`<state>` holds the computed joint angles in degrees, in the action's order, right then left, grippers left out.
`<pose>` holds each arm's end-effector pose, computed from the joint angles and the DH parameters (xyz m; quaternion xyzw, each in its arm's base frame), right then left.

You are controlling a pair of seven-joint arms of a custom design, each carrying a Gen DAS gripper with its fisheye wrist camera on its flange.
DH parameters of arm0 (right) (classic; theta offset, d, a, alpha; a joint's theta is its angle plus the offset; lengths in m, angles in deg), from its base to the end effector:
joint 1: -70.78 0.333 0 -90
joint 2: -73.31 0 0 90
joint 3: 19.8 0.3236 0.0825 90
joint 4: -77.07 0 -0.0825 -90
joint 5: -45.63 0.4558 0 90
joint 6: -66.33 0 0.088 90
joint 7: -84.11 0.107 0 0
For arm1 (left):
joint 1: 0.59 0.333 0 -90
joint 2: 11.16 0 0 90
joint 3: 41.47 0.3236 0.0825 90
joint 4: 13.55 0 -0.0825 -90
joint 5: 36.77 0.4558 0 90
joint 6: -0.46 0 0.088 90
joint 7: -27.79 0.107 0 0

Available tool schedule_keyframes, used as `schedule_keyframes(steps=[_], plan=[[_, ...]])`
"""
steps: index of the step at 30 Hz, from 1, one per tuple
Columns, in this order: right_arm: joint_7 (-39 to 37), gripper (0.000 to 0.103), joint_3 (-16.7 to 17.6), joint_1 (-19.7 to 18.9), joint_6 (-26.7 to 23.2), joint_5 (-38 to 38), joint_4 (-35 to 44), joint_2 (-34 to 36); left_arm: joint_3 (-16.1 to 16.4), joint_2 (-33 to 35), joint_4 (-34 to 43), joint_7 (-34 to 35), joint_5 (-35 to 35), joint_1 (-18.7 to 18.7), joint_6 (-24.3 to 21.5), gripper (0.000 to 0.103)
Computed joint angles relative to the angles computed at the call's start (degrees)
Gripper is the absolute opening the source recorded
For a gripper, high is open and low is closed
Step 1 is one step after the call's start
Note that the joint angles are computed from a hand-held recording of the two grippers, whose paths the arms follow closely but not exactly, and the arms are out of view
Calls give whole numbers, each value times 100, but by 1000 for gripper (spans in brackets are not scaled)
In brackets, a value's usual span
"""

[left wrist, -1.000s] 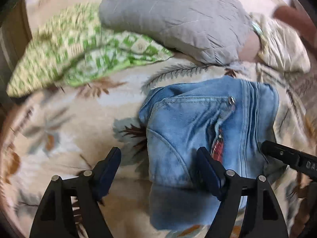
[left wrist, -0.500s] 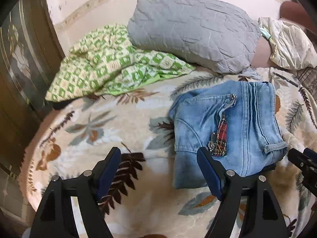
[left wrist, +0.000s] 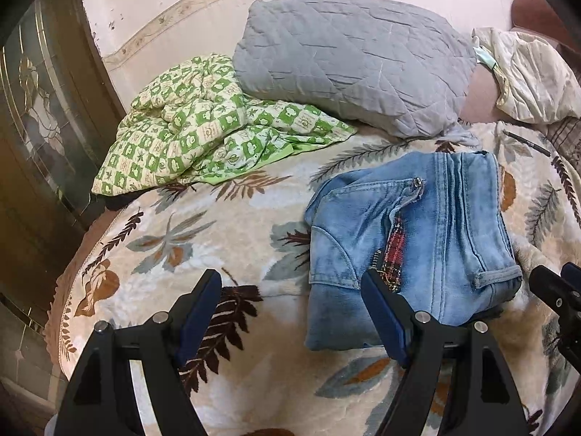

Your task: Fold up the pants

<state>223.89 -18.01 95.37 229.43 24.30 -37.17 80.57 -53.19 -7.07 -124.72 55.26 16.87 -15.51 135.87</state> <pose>0.6093 0.3231 0.4512 -0.6262 0.6881 -0.1527 0.3333 0.6082 -0.2913 0.4653 -0.6669 0.6318 -0.1559 0.3631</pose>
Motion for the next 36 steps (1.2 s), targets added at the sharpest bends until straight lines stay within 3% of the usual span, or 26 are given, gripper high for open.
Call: schedule_keyframes(steps=[8, 13, 16, 17, 19, 20, 28, 36], plan=[[-106, 68, 16, 12, -38, 63, 22, 26, 15, -24, -84, 105, -193, 31, 95, 80], [-196, 68, 33, -5, 11, 246, -10, 34, 28, -197, -340, 228, -583, 129, 497, 80], [-210, 68, 2, 14, 271, 207, -89, 60, 27, -329, -596, -153, -112, 188, 808, 80], [-202, 68, -16, 41, 210, 176, -48, 121, 22, -284, -632, -249, 138, 203, 864, 80], [-429, 68, 47, 47, -274, 420, 152, 293, 7, -136, -579, 186, -177, 214, 702, 80], [-493, 68, 53, 53, -261, 485, 146, 303, 35, -176, -692, 204, -289, 244, 858, 80], [-341, 68, -47, 257, -245, -48, 133, 232, 75, -400, -1077, 219, -628, 405, 1302, 80], [84, 68, -10, 256, 24, -354, -214, -57, -19, -699, -1392, 67, -353, 499, 1767, 80]])
